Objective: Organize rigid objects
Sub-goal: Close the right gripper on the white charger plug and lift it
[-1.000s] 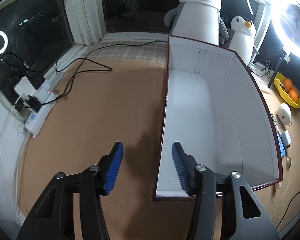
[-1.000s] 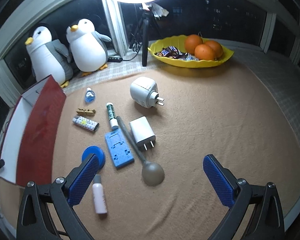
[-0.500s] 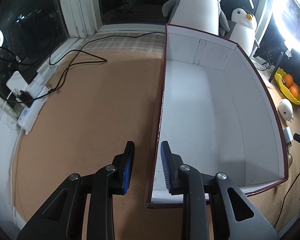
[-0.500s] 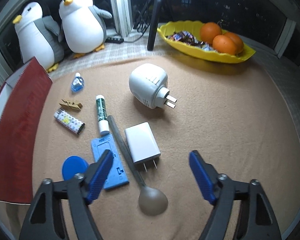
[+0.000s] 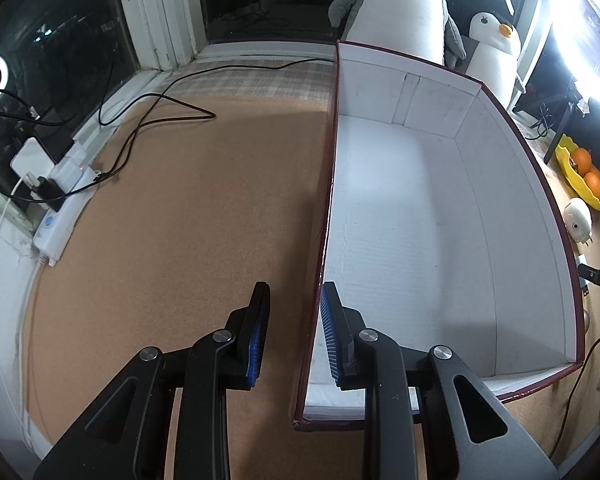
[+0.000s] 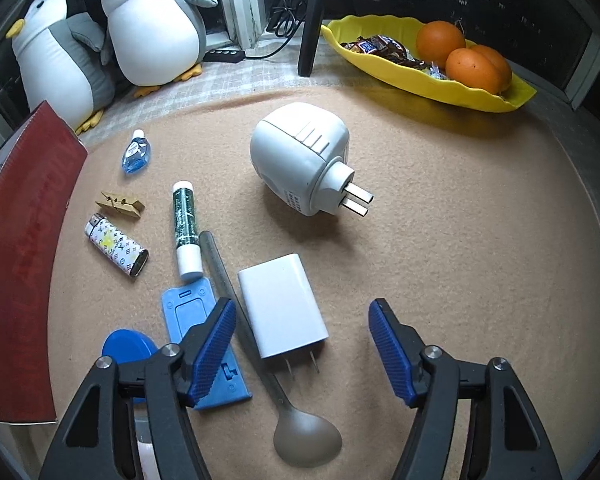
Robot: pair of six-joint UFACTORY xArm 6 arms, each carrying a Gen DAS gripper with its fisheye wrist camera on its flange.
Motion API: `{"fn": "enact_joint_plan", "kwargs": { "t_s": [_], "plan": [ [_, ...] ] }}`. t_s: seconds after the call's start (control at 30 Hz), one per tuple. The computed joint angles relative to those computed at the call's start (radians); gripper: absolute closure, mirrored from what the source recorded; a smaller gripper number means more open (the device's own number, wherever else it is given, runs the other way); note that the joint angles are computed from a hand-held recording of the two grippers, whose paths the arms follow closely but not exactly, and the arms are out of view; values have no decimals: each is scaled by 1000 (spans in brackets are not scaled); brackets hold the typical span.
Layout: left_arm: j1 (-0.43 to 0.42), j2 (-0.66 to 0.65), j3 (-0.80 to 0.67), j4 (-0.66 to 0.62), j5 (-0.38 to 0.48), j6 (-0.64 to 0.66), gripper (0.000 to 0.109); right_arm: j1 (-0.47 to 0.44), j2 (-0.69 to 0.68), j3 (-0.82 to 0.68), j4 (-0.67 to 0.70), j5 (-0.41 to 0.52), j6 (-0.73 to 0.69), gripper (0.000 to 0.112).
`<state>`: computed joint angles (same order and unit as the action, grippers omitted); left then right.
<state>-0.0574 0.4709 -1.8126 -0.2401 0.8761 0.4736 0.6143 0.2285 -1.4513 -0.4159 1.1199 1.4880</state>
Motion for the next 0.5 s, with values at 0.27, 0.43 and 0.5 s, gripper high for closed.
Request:
{"fn": "enact_joint_plan", "kwargs": {
  "t_s": [0.27, 0.43, 0.5],
  "plan": [
    [-1, 3, -3, 4, -2, -6, 84, -21, -7, 33, 31, -34, -29, 75],
    [-2, 6, -3, 8, -7, -10, 84, -14, -23, 53, 14, -36, -15, 81],
    [-3, 8, -6, 9, -9, -13, 84, -6, -40, 73, 3, -44, 20, 81]
  ]
}}
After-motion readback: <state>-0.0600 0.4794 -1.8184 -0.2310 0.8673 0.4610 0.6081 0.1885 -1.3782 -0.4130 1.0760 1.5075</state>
